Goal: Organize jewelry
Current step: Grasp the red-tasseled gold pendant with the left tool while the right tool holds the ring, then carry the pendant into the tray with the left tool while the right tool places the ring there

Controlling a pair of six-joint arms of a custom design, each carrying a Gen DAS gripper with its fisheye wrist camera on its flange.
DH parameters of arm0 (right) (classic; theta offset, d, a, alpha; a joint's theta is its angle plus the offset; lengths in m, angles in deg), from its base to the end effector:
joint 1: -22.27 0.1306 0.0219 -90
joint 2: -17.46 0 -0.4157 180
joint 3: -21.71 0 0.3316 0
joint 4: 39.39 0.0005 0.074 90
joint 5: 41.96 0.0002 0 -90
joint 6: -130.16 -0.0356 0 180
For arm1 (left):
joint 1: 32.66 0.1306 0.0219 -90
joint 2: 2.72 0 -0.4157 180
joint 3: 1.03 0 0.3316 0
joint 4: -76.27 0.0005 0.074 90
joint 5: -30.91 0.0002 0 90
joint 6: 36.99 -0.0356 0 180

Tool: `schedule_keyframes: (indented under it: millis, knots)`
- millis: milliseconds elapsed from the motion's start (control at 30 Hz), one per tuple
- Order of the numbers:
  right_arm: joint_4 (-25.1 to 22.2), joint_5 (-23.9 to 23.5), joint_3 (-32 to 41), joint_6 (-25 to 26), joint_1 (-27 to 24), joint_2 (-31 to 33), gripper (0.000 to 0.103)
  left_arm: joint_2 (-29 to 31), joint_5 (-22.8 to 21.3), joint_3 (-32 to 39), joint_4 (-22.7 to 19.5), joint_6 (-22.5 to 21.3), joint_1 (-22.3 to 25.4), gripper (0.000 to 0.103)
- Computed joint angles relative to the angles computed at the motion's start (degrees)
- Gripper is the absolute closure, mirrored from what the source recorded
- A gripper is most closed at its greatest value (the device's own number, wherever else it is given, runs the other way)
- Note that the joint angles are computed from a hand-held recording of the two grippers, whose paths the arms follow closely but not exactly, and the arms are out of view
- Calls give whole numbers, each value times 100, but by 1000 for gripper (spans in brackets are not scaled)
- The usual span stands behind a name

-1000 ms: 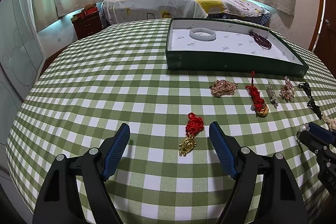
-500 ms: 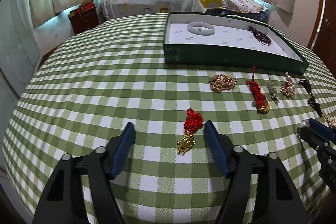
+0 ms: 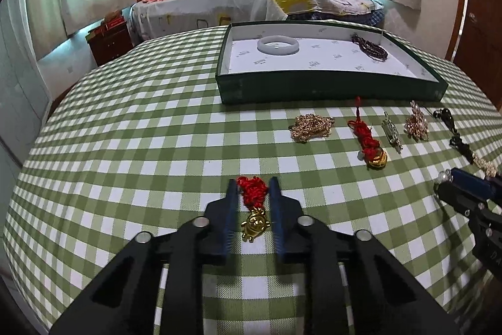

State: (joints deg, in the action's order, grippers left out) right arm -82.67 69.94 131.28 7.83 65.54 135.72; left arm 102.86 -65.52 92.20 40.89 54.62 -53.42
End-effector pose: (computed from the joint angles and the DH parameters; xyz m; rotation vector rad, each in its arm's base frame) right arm 0.4553 0.4097 0.3622 -0.0692 2.3939 0.1394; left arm 0.4977 -0.1849 0.3790 0.3474 2.3722 -0.0477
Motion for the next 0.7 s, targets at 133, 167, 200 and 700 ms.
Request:
schedule_keyframes:
  millis: [133,167,200,700]
  knots:
    - [-2,20,11,-6,1,3,77,-10,-64,-22,28,-73,-33,88]
    - [-2,20,11,-6,1,3,77,-10,-64,-22,28,-73,-33,88]
    - [1,24,10,-5,1,1,77,-8,-65,-20,27,-68,-35,89]
    - [53,84,15,30,-18,-20,77,-191,-55,-173,197,-99,-67,91]
